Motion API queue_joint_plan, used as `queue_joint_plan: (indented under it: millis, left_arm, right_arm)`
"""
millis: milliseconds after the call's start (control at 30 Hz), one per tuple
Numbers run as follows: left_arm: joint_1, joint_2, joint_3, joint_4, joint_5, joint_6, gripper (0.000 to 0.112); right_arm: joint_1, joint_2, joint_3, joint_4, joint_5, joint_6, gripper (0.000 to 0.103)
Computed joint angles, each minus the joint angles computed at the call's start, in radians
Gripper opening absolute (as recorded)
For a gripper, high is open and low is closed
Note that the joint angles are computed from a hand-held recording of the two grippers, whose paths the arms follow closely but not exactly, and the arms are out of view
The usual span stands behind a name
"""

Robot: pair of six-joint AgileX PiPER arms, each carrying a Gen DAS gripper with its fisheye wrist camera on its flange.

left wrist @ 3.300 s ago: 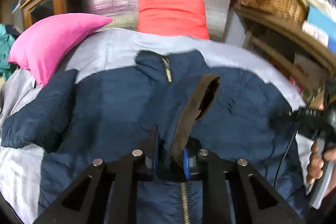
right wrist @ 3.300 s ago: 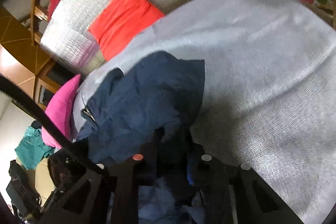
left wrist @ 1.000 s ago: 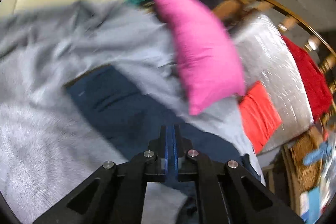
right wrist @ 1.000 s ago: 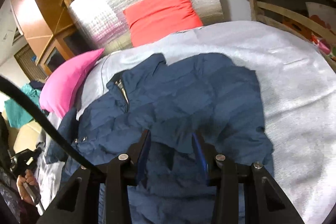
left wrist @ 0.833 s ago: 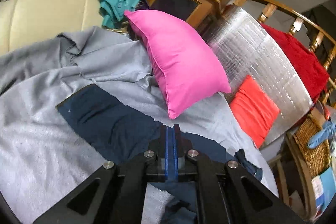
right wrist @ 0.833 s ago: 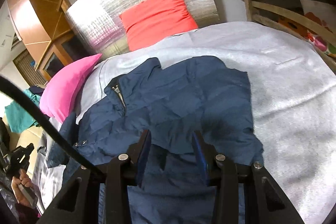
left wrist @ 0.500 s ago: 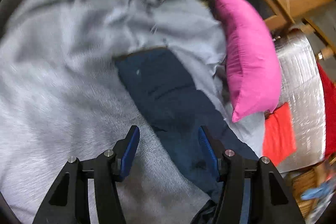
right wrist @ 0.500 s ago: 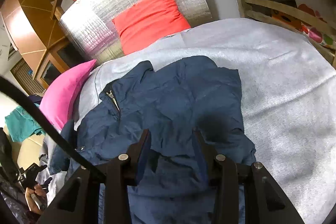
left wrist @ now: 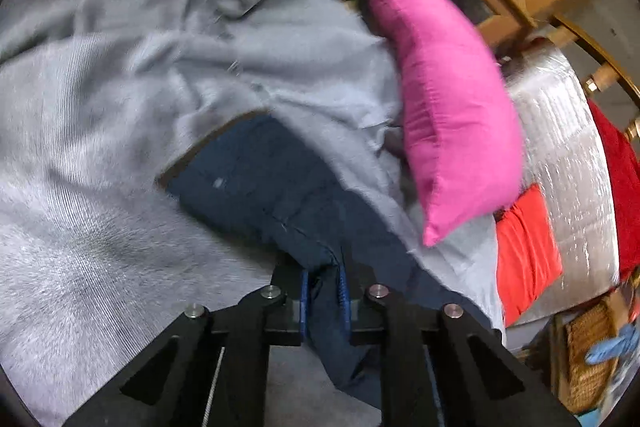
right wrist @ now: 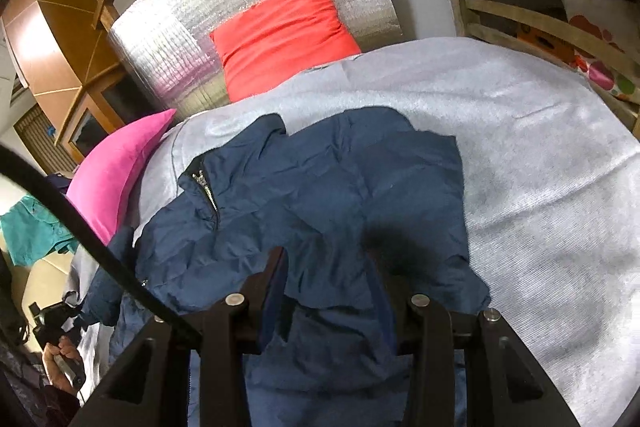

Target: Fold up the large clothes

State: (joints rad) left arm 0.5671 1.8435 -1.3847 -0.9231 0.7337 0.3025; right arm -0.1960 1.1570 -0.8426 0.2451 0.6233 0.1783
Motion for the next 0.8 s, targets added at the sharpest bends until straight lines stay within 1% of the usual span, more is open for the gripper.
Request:
queue_joint_plan:
  millis: [33,167,233,267,333,400,433,467,533,567,667,700,733,767,800]
  left_arm:
    - [-0.014,-0.03,-0.001,0.023,0.001,-0.009,0.011]
    - [-0.111,-0.205,0.026,0.056,-0.016,0.045,0.01]
    - [-0.168,-0.283,0.046,0.04,-0.028,0.092,0.01]
    - [-0.215,-0.341,0.065,0.02,-0.032,0.132,0.01]
    - [-0.289,-0.415,0.093,-0.01,-0.041,0.192,0.01]
    - [-0.402,-0.49,0.127,-0.043,-0.055,0.252,0.01]
    - [-0.446,-0.503,0.131,-0.044,-0.061,0.262,0.009]
    - [-0.522,-0.524,0.14,-0.031,-0.072,0.262,0.009]
    - [-0.639,-0.529,0.147,0.017,-0.1,0.233,0.008]
    - [-0.703,-0.521,0.147,0.037,-0.101,0.215,0.008]
    - [-0.892,-0.47,0.145,0.174,-0.147,0.097,0.009]
    - [-0.937,-0.444,0.137,0.219,-0.148,0.06,0.009]
    - [-0.966,-0.407,0.115,0.245,-0.12,0.033,0.01]
    - [-0.983,-0.373,0.09,0.263,-0.069,0.008,0.017]
    - [-0.998,-0.318,0.042,0.288,0.021,-0.031,0.023]
  right_arm:
    - [-0.015,-0.008,0.0,0.016,0.004,-0.016,0.043]
    - [-0.073,-0.037,-0.001,0.068,0.027,-0.072,0.043]
    - [-0.113,-0.054,-0.002,0.098,0.044,-0.11,0.043]
    - [-0.13,-0.06,-0.003,0.112,0.052,-0.125,0.043]
    - [-0.183,-0.078,-0.004,0.157,0.075,-0.174,0.043]
    - [-0.23,-0.092,-0.006,0.194,0.098,-0.215,0.043]
    - [-0.256,-0.098,-0.006,0.217,0.111,-0.241,0.043]
    - [-0.281,-0.103,-0.007,0.238,0.123,-0.264,0.043]
    - [-0.331,-0.11,-0.011,0.273,0.151,-0.308,0.043]
    - [-0.347,-0.11,-0.013,0.284,0.16,-0.321,0.043]
    - [-0.405,-0.107,-0.019,0.327,0.191,-0.375,0.043]
    - [-0.429,-0.102,-0.021,0.351,0.205,-0.401,0.043]
    - [-0.456,-0.096,-0.022,0.377,0.222,-0.43,0.043]
    - [-0.478,-0.089,-0.024,0.399,0.239,-0.45,0.043]
    - [-0.501,-0.078,-0.026,0.424,0.258,-0.473,0.043]
